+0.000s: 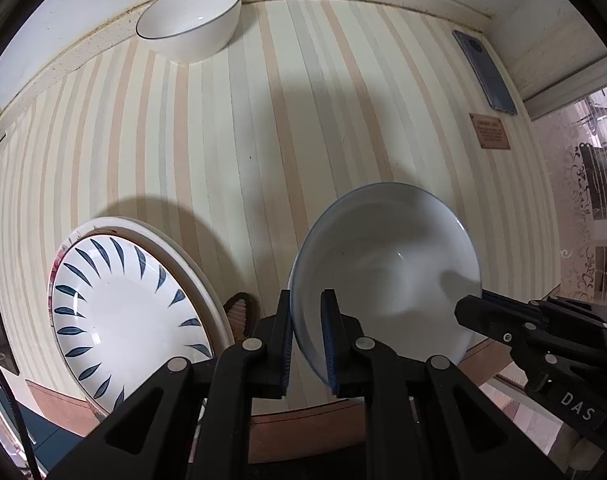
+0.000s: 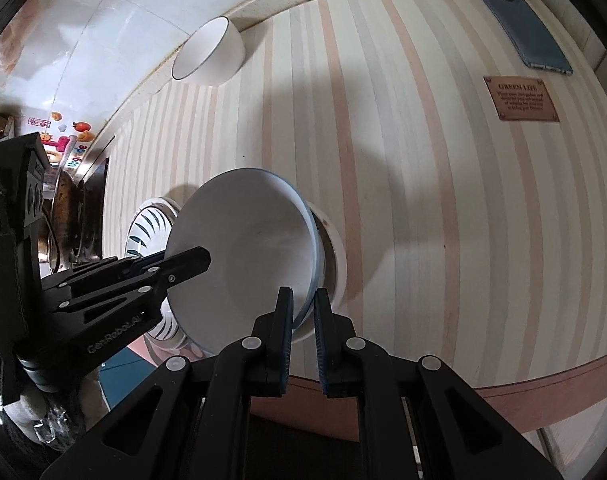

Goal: Organize plates and bowls

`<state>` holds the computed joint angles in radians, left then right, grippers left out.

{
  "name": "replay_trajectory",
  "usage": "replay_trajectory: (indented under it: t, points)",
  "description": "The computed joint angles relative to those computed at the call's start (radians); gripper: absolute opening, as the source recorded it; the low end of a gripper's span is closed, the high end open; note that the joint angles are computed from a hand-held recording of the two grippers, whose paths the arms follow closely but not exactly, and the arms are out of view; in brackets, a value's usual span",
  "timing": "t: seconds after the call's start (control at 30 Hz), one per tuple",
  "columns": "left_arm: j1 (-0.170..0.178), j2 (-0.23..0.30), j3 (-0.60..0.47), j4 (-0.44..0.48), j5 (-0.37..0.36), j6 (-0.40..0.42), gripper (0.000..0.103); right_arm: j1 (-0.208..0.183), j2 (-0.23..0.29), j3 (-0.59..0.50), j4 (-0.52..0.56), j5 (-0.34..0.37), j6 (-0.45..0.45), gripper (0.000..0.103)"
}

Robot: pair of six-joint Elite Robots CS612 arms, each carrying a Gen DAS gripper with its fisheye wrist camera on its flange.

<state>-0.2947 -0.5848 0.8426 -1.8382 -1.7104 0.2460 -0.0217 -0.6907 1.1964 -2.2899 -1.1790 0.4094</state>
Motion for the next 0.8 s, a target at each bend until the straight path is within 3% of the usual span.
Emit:
replay_trajectory:
  t: [0.57,0.73,0.8]
  points:
    - [-0.005,0.000,0.013,-0.005,0.022,-0.024,0.011,0.000,0.017,-0.017,0.049,0.017,-0.027,0.012]
    - [0.020,-0.009,-0.032,0.024,-0.074,-0.045,0.013,-0.017,0.006,-0.017,0.076,0.064,-0.002,0.012]
    - [0.030,-0.005,-0.061,0.003,-0.094,-0.075,0.018,-0.031,-0.011,-0.010,0.050,0.083,0.031,0.012]
